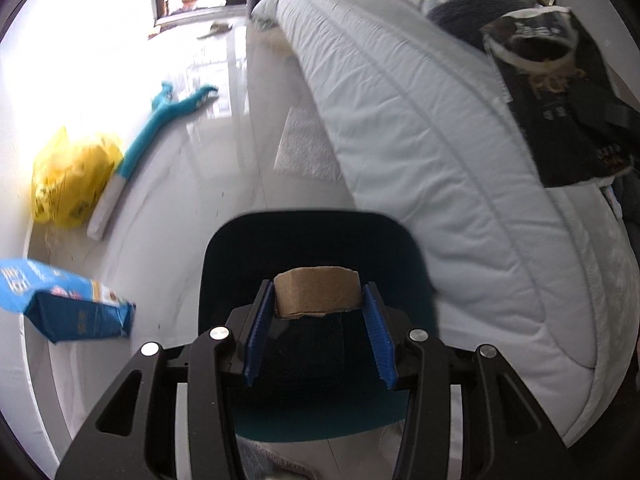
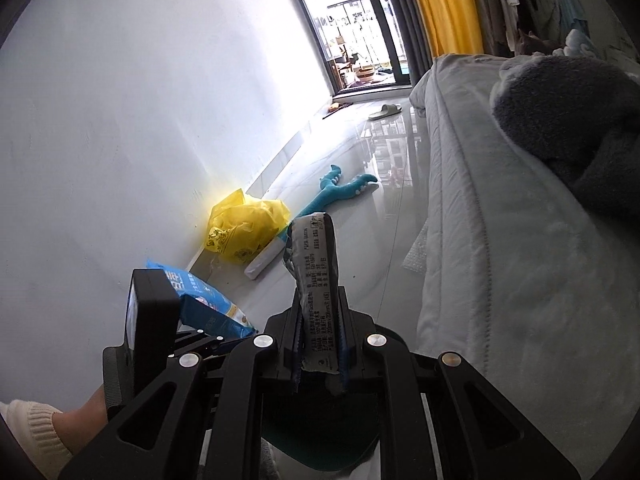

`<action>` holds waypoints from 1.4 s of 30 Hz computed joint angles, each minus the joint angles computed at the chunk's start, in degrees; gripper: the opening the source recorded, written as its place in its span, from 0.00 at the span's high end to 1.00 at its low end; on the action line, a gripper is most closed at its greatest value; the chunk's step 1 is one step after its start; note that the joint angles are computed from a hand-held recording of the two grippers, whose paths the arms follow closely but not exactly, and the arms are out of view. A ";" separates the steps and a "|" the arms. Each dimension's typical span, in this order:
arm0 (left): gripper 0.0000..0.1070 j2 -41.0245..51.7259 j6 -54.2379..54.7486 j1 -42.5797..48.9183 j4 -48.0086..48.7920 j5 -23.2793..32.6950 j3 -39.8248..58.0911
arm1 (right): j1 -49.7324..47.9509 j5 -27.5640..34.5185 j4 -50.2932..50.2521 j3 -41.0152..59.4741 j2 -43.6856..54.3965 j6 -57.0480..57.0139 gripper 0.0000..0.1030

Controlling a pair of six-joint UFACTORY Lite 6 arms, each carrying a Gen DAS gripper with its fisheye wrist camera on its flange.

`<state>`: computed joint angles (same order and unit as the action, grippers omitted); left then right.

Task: Collect trash
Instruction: 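Carry tape core and black packet over to the black bin, then open left tool to drop tape core while right tool drops black packet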

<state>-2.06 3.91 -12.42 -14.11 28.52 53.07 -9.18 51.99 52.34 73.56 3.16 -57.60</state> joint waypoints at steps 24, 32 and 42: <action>0.29 1.73 17.45 15.35 -11.81 7.89 -1.89 | 14.49 -8.55 -7.23 -5.49 10.45 10.52 0.86; 0.27 -2.87 22.20 18.14 -15.67 7.59 -1.28 | 16.91 -10.53 -8.51 -5.37 15.46 13.21 0.86; 0.27 -9.01 25.55 18.50 -20.74 4.58 -0.04 | 18.21 -12.22 -16.00 -6.12 17.32 19.85 0.65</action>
<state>-11.07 29.46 6.09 -34.85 33.10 53.03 9.03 39.77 36.35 67.44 20.48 -37.75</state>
